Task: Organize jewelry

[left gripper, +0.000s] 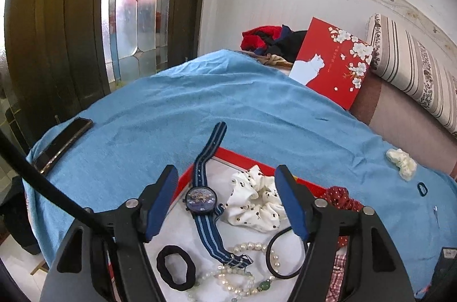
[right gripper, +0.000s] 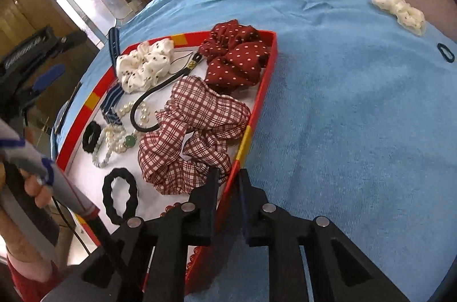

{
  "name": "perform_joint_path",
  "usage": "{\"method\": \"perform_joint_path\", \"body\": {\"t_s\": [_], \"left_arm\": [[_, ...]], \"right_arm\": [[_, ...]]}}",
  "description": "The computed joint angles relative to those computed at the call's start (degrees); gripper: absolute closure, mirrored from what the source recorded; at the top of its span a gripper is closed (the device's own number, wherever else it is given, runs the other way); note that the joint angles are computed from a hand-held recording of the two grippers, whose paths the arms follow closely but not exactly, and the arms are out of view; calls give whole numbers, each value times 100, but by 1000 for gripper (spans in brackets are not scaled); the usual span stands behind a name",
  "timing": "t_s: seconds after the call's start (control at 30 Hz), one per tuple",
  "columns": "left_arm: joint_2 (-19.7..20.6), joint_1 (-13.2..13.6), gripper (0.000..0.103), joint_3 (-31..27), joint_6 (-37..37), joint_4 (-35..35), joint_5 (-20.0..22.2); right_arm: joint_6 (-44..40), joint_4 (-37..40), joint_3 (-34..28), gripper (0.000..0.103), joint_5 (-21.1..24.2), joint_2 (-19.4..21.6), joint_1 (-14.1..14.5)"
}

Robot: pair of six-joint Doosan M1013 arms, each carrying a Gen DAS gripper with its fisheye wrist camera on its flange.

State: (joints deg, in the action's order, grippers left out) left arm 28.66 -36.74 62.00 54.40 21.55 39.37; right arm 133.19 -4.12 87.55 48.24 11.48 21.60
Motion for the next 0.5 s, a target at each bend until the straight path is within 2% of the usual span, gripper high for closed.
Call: {"method": "perform_joint_path", "body": {"t_s": [0.03, 0.17, 0.2, 0.37, 0.47, 0.5], "left_arm": [[-19, -25, 26, 30, -149, 175, -30], [-132, -167, 15, 199, -849, 1104, -139], [-179, -211, 14, 274, -1079, 1385, -188], [-349, -320, 13, 453, -1531, 1709, -230], [-498, -479, 11, 627, -2218, 2436, -132], [-571, -535, 7, 709, -2440, 2653, -119]], "right_arm": [[6, -53, -4, 85, -9, -10, 19], [287, -471, 124, 57, -282, -232, 119], [392, -641, 145, 55, -292, -283, 151], [912, -1383, 288, 53, -147, -555, 326], [1074, -1725, 429, 53, 29, -729, 441], [1108, -1910, 480, 53, 126, -775, 481]]}}
